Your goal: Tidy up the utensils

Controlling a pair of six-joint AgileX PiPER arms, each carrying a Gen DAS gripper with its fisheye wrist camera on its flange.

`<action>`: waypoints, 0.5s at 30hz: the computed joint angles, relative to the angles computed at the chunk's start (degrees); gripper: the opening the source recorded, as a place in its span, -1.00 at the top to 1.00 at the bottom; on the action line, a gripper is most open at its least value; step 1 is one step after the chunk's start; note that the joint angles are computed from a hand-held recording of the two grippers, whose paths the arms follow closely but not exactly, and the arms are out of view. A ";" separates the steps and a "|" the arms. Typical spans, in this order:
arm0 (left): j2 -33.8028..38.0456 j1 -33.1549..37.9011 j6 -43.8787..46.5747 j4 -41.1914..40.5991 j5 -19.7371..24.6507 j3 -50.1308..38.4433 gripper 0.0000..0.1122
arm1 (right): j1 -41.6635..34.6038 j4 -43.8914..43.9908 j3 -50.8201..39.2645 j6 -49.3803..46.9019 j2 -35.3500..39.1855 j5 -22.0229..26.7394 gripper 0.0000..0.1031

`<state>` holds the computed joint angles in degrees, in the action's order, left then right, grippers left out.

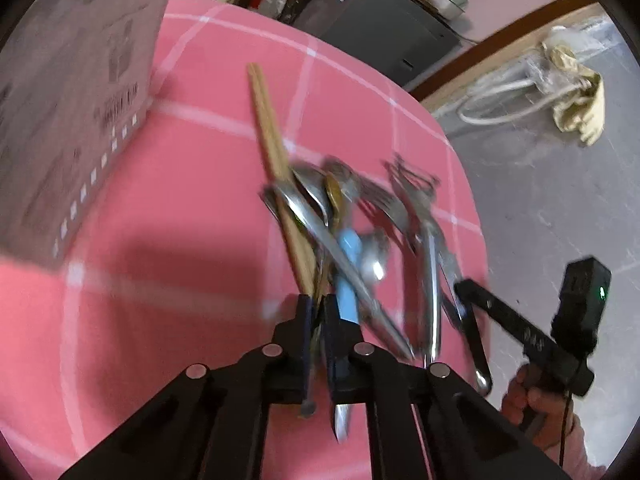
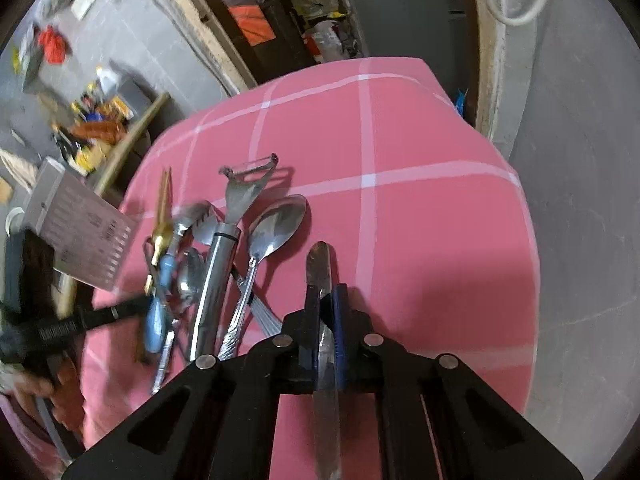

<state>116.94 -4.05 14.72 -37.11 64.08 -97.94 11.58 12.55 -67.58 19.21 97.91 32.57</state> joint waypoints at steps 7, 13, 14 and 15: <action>-7.40 2.09 4.07 -4.43 1.03 12.06 0.95 | 0.16 5.41 7.87 -0.26 -5.13 -3.53 0.92; -9.20 4.10 7.43 -6.93 4.46 15.49 0.94 | 0.69 9.68 11.72 -3.10 -7.37 -5.07 0.93; -9.19 4.12 7.80 -6.90 4.55 15.71 0.94 | 0.89 10.23 11.99 -3.70 -7.46 -5.43 0.93; -9.30 4.30 8.31 -7.08 4.61 16.13 0.94 | 0.17 11.96 12.44 -5.83 -7.72 -5.33 0.89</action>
<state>107.64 0.25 23.03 -44.19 68.69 -81.81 11.74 24.51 -55.14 13.39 90.19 27.24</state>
